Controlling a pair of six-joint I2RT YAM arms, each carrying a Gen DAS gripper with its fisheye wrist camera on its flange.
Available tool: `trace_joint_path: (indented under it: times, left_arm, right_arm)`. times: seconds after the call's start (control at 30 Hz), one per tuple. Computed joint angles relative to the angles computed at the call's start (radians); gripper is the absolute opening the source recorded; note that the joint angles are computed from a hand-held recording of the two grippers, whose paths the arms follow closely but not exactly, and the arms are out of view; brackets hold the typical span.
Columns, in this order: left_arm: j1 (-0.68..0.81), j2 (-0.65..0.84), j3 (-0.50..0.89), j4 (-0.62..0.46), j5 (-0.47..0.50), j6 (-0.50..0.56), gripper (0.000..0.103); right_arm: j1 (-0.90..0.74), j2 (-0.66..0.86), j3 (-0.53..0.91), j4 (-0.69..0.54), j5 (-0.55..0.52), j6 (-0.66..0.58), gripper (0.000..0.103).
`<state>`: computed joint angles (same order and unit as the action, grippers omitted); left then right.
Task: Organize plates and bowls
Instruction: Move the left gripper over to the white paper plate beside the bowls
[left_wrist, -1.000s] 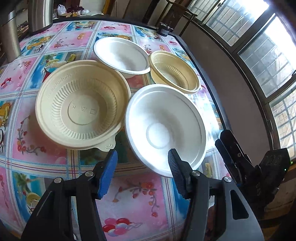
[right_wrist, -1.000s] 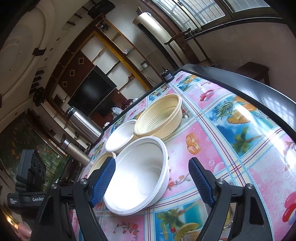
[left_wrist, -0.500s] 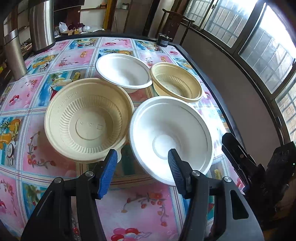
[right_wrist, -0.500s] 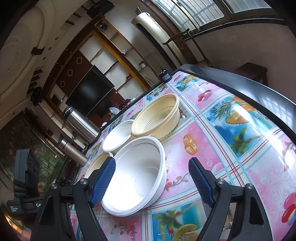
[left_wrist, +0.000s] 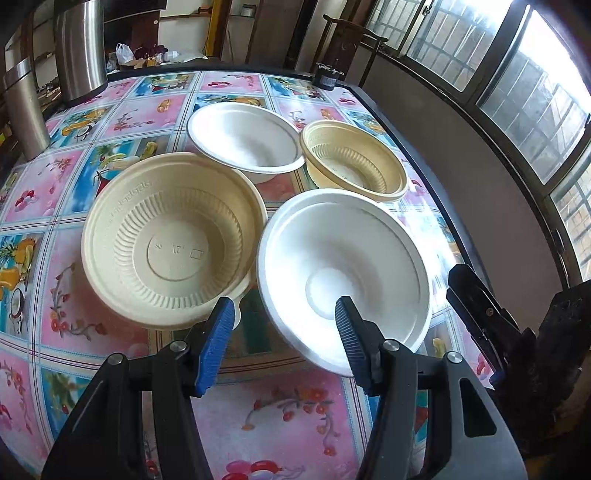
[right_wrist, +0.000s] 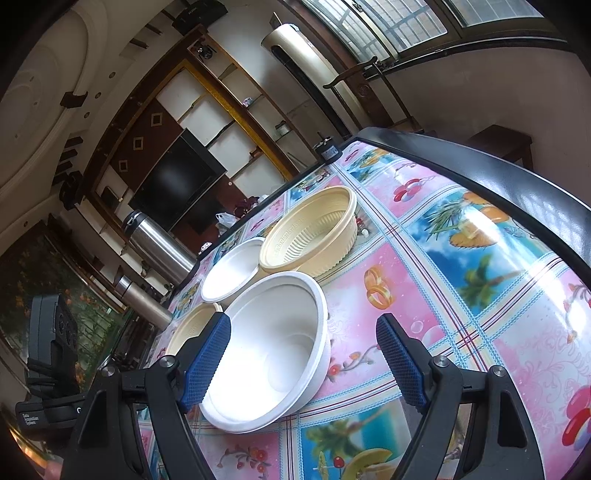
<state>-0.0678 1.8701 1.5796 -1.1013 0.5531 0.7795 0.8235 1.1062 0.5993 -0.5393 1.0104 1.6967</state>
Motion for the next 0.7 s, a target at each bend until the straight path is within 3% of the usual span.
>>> trace_joint_path:
  times: [0.7]
  left_arm:
    - [-0.007, -0.009, -0.031, 0.053, -0.005, -0.005, 0.055]
  right_arm:
    - [0.002, 0.003, 0.001, 0.001, 0.002, 0.003, 0.083]
